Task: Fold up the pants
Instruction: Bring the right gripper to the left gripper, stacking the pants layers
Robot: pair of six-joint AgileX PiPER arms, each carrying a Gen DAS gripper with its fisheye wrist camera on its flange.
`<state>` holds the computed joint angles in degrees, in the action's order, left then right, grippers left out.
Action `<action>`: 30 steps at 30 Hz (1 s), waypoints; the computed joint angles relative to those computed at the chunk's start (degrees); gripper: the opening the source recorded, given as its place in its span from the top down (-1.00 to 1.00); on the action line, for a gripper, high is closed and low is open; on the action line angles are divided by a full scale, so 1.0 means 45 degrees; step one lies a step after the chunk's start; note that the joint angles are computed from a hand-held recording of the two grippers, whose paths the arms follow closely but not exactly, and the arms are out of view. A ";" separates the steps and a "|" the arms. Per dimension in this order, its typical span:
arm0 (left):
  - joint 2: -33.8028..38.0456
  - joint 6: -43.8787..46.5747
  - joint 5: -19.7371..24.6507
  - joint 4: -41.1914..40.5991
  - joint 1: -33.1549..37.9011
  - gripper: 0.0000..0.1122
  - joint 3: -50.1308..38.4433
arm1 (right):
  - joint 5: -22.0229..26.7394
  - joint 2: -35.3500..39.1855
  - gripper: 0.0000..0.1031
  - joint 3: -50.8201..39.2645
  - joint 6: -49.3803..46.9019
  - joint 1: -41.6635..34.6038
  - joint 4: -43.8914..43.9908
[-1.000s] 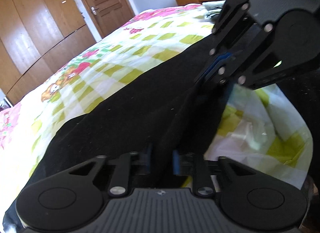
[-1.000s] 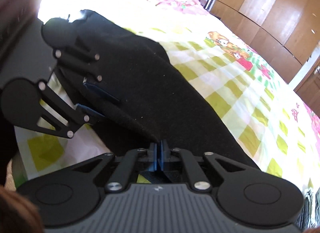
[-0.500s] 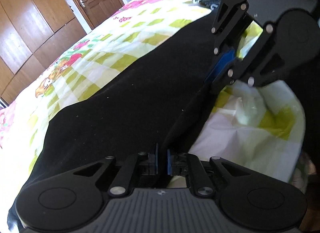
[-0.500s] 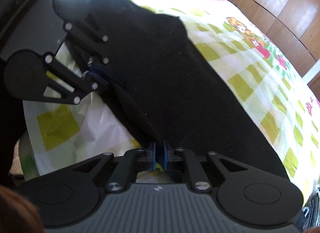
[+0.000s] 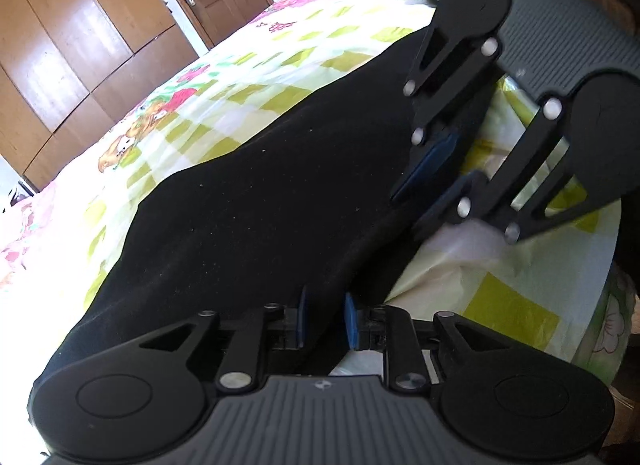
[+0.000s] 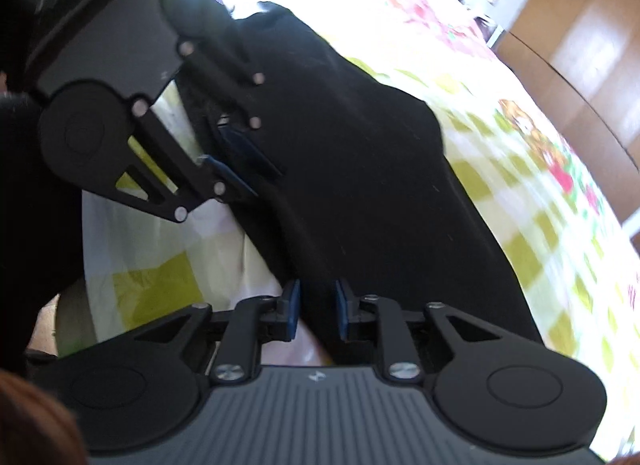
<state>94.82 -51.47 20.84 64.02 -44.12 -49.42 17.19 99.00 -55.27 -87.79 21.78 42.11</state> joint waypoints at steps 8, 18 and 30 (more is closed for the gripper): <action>-0.0714 -0.0342 -0.0145 0.0414 0.0206 0.28 0.0965 | 0.0063 0.0972 0.56 -0.0879 0.1089 0.0534 -0.0412; -0.2239 -0.1832 0.0515 0.1961 0.0134 0.61 0.2151 | 0.0457 -0.0287 0.91 -0.0809 0.1949 0.0742 -0.0357; -0.2111 -0.3415 0.0863 0.3050 0.0310 0.49 0.3021 | -0.0668 0.1079 0.82 -0.1198 0.5538 0.1755 -0.3766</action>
<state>85.32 -66.84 24.73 77.75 -42.73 -35.83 14.18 103.85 -60.66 -62.87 29.68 25.16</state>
